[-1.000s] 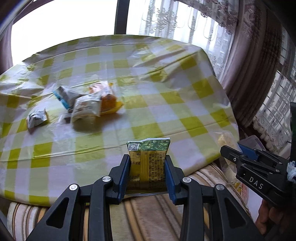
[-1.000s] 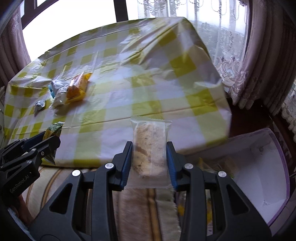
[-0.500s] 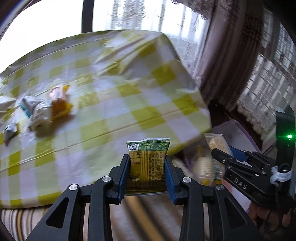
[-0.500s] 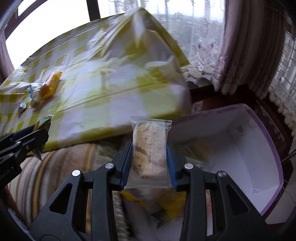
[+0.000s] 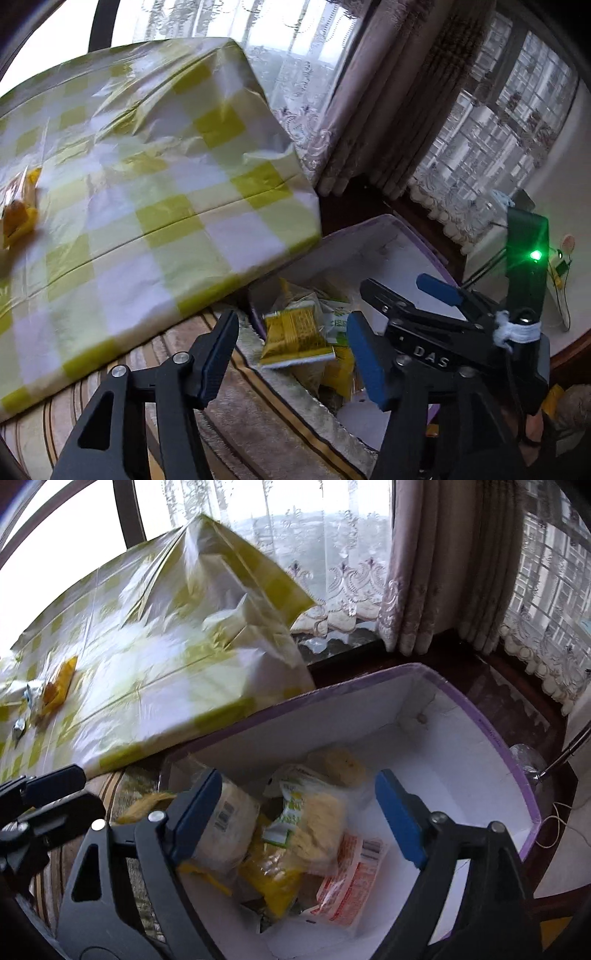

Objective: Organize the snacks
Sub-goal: 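Carry both packs over the white box and open both tools to drop them, then move both open tools back toward the remaining snacks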

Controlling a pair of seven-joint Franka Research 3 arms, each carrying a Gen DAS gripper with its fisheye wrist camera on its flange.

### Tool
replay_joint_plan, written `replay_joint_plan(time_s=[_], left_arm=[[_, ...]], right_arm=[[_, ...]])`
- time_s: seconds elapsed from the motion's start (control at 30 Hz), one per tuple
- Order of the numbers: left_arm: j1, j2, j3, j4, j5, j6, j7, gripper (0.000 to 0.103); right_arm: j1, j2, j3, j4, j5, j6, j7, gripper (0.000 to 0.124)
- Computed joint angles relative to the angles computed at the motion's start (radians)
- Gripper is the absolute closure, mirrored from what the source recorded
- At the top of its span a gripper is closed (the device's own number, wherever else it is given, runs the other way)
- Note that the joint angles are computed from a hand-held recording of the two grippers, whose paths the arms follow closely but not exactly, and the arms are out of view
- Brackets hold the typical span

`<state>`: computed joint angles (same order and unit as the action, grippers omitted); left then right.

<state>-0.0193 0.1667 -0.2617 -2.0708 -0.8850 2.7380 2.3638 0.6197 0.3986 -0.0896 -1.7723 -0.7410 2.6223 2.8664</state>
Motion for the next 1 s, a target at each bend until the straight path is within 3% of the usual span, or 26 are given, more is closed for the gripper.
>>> replay_joint_plan(time_s=[0.4, 0.7, 0.87, 1.0], left_arm=[[0.059, 0.008, 0.024, -0.002, -0.060, 0.066, -0.039, 0.041], [0.151, 0.036, 0.053, 0.010, -0.120, 0.183, -0.083, 0.041], [0.202, 0.073, 0.111, 0.029, 0.004, 0.266, -0.282, 0.041], [0.226, 0.139, 0.194, 0.090, 0.152, 0.284, -0.467, 0.041]], right_arm=[[0.024, 0.062, 0.011, 0.082, 0.093, 0.033, -0.102, 0.037], [0.069, 0.197, 0.010, 0.298, 0.215, 0.011, -0.263, 0.037], [0.102, 0.309, -0.002, 0.489, 0.273, -0.044, -0.365, 0.037], [0.114, 0.428, -0.007, 0.694, 0.330, -0.112, -0.453, 0.037]])
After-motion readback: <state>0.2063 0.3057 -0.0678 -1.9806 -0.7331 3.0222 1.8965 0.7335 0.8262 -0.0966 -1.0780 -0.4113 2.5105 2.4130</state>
